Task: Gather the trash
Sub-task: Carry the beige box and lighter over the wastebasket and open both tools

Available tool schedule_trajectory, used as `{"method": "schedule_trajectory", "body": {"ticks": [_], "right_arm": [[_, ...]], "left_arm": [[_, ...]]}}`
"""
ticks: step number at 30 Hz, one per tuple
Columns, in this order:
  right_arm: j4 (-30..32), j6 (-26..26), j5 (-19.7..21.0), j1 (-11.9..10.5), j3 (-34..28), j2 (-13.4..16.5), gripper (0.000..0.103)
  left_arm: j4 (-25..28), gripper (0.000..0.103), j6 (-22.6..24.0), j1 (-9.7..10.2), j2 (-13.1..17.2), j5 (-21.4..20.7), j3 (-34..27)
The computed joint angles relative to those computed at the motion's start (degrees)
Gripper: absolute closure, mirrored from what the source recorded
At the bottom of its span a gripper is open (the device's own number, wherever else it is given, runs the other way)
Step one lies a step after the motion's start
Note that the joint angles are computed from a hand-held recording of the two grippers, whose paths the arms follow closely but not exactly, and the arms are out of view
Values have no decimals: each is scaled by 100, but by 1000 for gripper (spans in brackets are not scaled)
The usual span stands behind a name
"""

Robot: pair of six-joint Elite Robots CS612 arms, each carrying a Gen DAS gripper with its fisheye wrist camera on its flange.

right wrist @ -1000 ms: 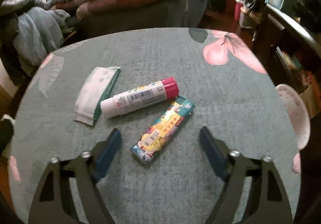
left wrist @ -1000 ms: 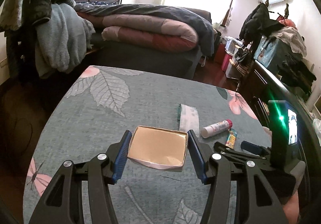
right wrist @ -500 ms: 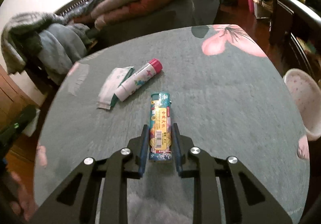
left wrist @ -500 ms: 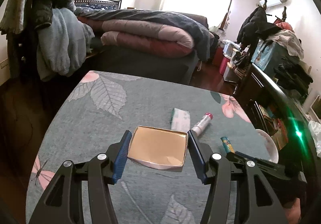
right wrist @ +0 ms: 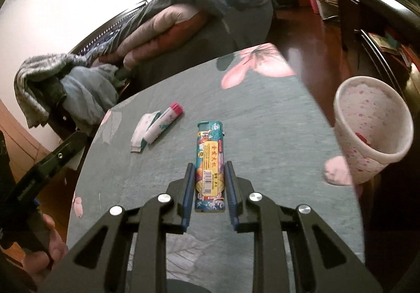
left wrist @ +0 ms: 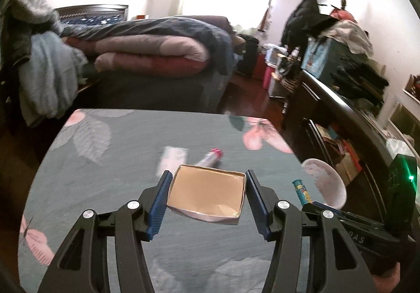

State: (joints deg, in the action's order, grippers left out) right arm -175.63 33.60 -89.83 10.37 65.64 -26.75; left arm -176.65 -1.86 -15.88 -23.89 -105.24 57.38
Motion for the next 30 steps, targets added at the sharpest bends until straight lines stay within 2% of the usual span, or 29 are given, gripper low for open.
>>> {"method": "schedule_trajectory", "body": {"ticks": [9,18,21,26,30], "right_arm": [[-751,400,-256,-209,885,-362,80],[-1174,686,-652,-430,1546,-609,80],[-1302,772,-820,-504,1743,-686,85],[-1453,857,-1082,-629,1978,-774,87],[-1460,842,-1158,-739,1988,-750,93]], "left_arm": [[44,47,515,-332,-26,-266,-54],[191,47,953,-615,49,-545,-258],[251,47,1164,-725,111,-636,-389],[407,47,1309,-861,247,-807,-667],[775,46,1299,-962,454,-900,-1122]]}}
